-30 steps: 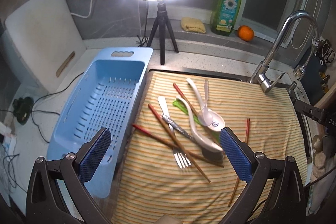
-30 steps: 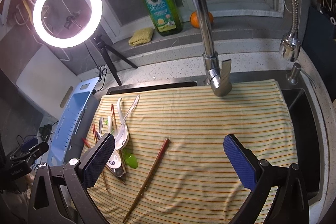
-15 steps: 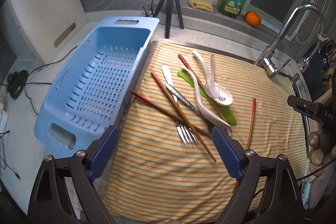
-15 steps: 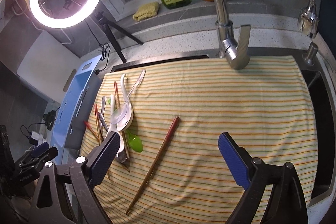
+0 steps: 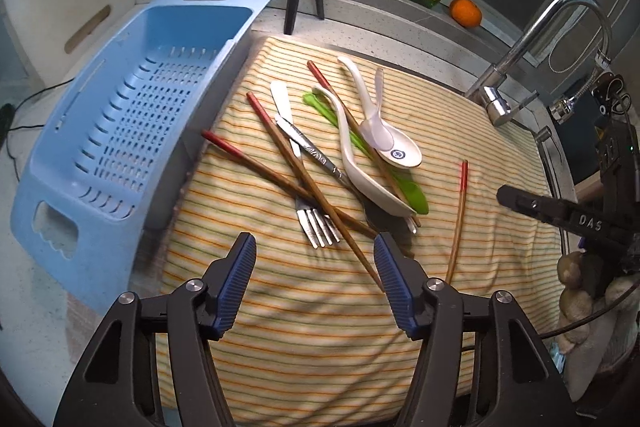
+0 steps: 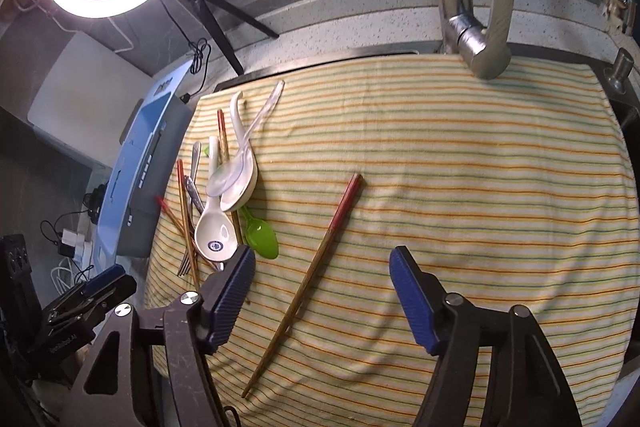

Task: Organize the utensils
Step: 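Lower the left tool toward the chopsticks while the right tool approaches a lone chopstick, then close the left tool on a red-tipped chopstick while the right tool grasps another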

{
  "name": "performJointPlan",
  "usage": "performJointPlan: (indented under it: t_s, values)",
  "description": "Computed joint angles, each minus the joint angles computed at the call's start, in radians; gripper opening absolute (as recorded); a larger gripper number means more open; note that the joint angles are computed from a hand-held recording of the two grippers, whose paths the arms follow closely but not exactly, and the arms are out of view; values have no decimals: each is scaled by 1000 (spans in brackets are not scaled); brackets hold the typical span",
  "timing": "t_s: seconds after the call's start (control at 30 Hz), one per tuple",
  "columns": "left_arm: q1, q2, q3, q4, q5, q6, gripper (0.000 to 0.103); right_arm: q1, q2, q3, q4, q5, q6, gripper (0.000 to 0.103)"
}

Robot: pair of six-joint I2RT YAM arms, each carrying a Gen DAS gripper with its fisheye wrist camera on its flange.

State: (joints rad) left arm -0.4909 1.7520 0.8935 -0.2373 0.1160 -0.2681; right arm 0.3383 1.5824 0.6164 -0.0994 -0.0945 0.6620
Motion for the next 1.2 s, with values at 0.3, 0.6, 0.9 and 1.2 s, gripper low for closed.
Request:
performJointPlan:
  t_s: [0.3,0.6,0.9,1.2]
  values:
    - [18,102,89,-8,27,45,48,2,82,26,16,-19,1,47]
    - [27,251,217,-33,26,64,28,-3,166,57,35,-34,10,42]
    - [48,364,349,-91,5,69,22,-8,204,83,33,-19,3,36]
    - [48,451,457,-162,4,93,18,29,247,139,-2,27,0,28]
